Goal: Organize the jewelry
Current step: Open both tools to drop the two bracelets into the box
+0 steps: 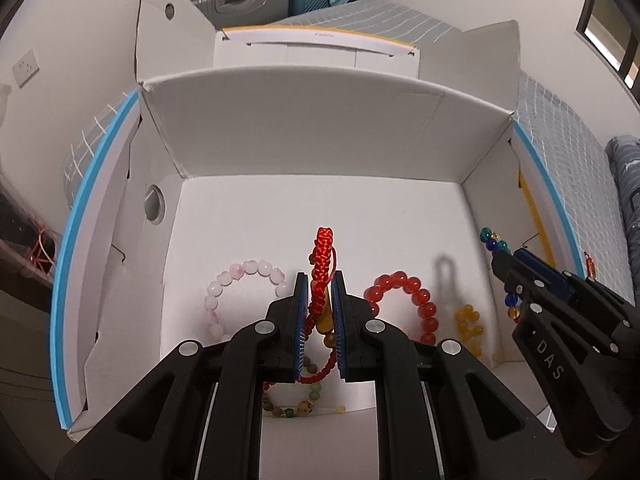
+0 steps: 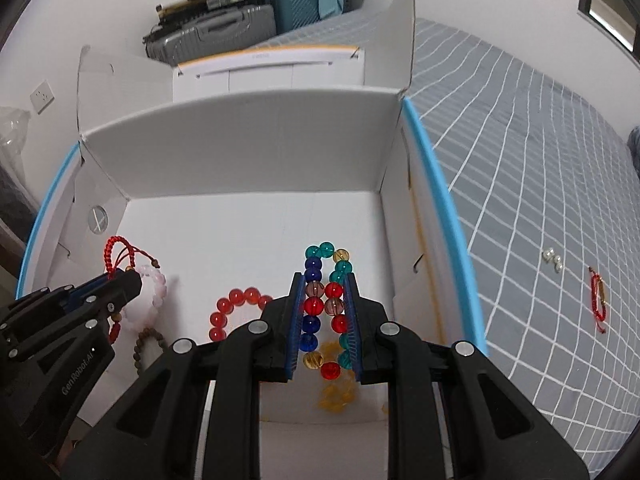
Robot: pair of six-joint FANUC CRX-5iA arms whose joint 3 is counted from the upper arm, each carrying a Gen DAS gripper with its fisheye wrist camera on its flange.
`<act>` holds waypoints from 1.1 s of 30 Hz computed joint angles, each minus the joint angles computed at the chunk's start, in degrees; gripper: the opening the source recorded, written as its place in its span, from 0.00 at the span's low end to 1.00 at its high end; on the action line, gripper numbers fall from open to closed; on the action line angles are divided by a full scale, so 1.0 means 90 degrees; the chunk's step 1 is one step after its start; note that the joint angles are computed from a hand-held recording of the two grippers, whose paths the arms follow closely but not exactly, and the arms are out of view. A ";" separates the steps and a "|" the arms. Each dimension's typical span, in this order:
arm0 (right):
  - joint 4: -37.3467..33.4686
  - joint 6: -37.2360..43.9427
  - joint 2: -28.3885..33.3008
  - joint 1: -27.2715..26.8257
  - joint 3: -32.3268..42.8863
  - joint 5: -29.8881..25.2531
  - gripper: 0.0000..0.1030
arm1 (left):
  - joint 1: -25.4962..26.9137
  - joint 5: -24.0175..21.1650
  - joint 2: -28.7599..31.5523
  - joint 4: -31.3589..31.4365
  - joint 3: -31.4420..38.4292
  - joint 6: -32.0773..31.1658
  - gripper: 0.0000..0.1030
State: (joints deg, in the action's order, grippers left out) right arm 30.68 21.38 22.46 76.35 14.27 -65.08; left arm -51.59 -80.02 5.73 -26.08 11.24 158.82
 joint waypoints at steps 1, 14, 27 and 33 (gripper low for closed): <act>-0.0059 0.0042 0.0047 -0.0011 0.0061 -0.0040 0.18 | 0.0011 0.0005 -0.0003 0.0018 -0.0012 -0.0001 0.11; -0.0400 0.0192 0.0228 -0.0109 0.0354 -0.0154 0.18 | 0.0154 -0.0023 0.0016 0.0152 -0.0068 -0.0144 0.14; -0.0157 0.0074 0.0040 -0.0032 0.0165 0.0102 0.48 | -0.0174 -0.0422 0.0073 -0.0370 0.0210 -0.0065 0.66; 0.0477 -0.0549 -0.0144 0.0037 -0.0203 0.0148 0.76 | -0.0295 -0.0592 0.0005 -0.0682 0.0250 0.0103 0.84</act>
